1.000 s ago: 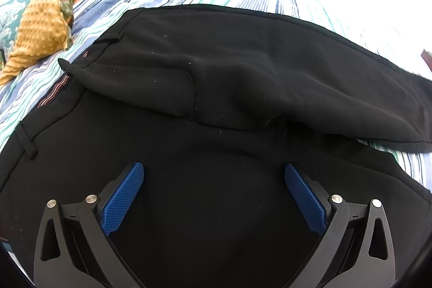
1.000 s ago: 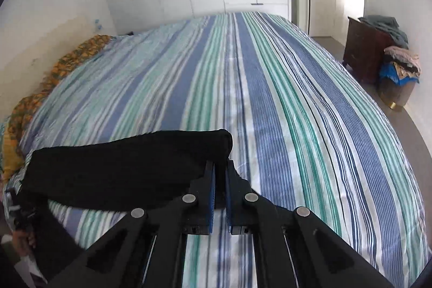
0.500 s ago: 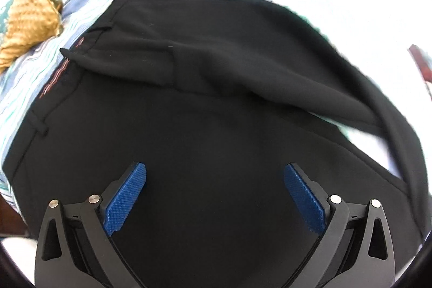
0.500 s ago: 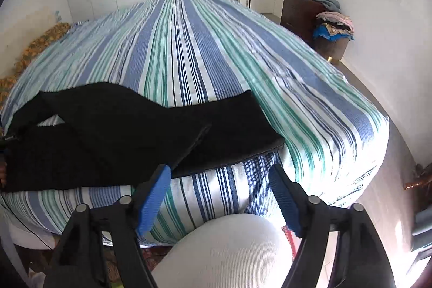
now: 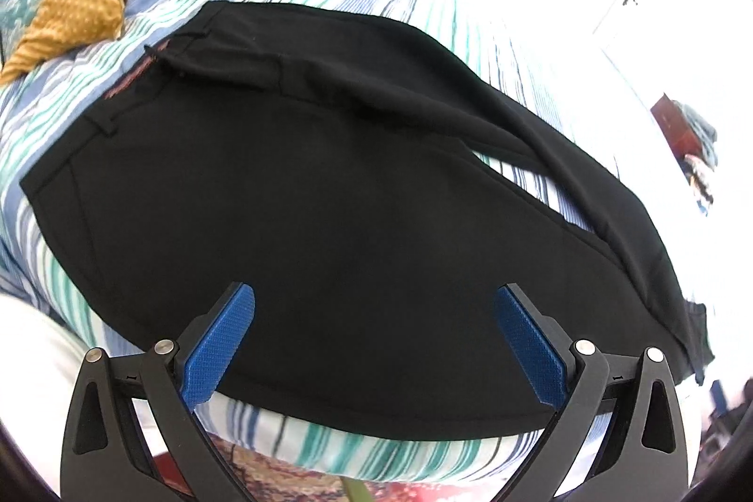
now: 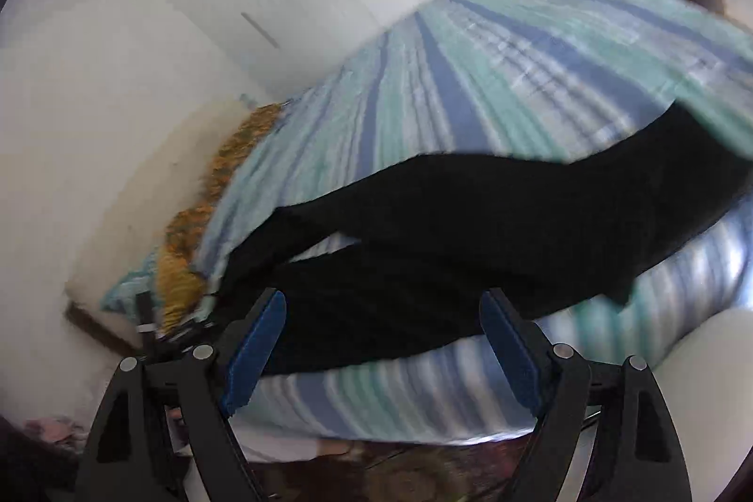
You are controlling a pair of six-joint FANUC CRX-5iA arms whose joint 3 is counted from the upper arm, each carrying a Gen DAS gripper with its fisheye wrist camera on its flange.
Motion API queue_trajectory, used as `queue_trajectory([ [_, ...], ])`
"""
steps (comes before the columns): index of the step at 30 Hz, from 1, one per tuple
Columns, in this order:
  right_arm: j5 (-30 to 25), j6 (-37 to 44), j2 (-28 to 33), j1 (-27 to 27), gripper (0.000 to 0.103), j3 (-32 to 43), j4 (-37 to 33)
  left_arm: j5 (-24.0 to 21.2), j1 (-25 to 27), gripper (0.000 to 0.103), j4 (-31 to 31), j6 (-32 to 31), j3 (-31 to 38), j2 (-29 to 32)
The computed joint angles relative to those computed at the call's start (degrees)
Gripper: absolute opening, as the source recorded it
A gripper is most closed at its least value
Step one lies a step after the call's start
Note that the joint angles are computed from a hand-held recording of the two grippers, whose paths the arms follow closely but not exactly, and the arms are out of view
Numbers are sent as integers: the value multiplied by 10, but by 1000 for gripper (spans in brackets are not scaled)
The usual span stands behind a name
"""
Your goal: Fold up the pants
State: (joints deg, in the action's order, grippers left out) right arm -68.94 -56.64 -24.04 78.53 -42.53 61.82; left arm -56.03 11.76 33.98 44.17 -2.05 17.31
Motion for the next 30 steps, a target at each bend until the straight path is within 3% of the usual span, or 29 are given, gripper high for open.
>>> queue_trajectory([
  [3, 94, 35, 31, -57, 84, 9, 8, 23, -5, 102, 0, -9, -25, -10],
  [6, 151, 26, 51, -117, 85, 3, 31, 36, -5, 102, 6, -20, -42, -18],
  [9, 177, 19, 64, -155, 85, 8, -69, 46, -4, 102, 4, -29, -52, -25],
  [10, 175, -13, 61, -158, 79, -3, -72, 53, -3, 102, 6, -38, -58, -29],
  [11, 155, -55, 56, -152, 78, -15, -57, 58, -1, 102, 8, -48, -64, -32],
  [15, -18, -135, 67, -91, 80, 7, -84, 63, -4, 102, 0, -54, -64, -28],
  [18, -47, -220, 55, -76, 79, -12, -87, 66, -12, 102, -7, -65, -62, -26],
  [21, -54, -259, 49, -76, 61, -24, -90, 65, -17, 102, -20, -71, -60, -27],
  [22, -63, -261, 51, -74, 48, -22, -97, 65, -19, 102, -25, -69, -59, -28],
  [23, -73, -263, 53, -72, 27, -19, -107, 63, -20, 102, -31, -64, -57, -28],
  [25, -78, -269, 46, -69, 7, -20, -123, 44, -21, 102, -49, -47, -38, -21],
  [27, -72, -271, 13, -62, 6, -43, -105, -6, -18, 102, -50, -34, 4, 3],
  [30, -74, -200, -22, -55, 6, -50, -53, -78, -13, 102, -9, 5, 92, 62],
])
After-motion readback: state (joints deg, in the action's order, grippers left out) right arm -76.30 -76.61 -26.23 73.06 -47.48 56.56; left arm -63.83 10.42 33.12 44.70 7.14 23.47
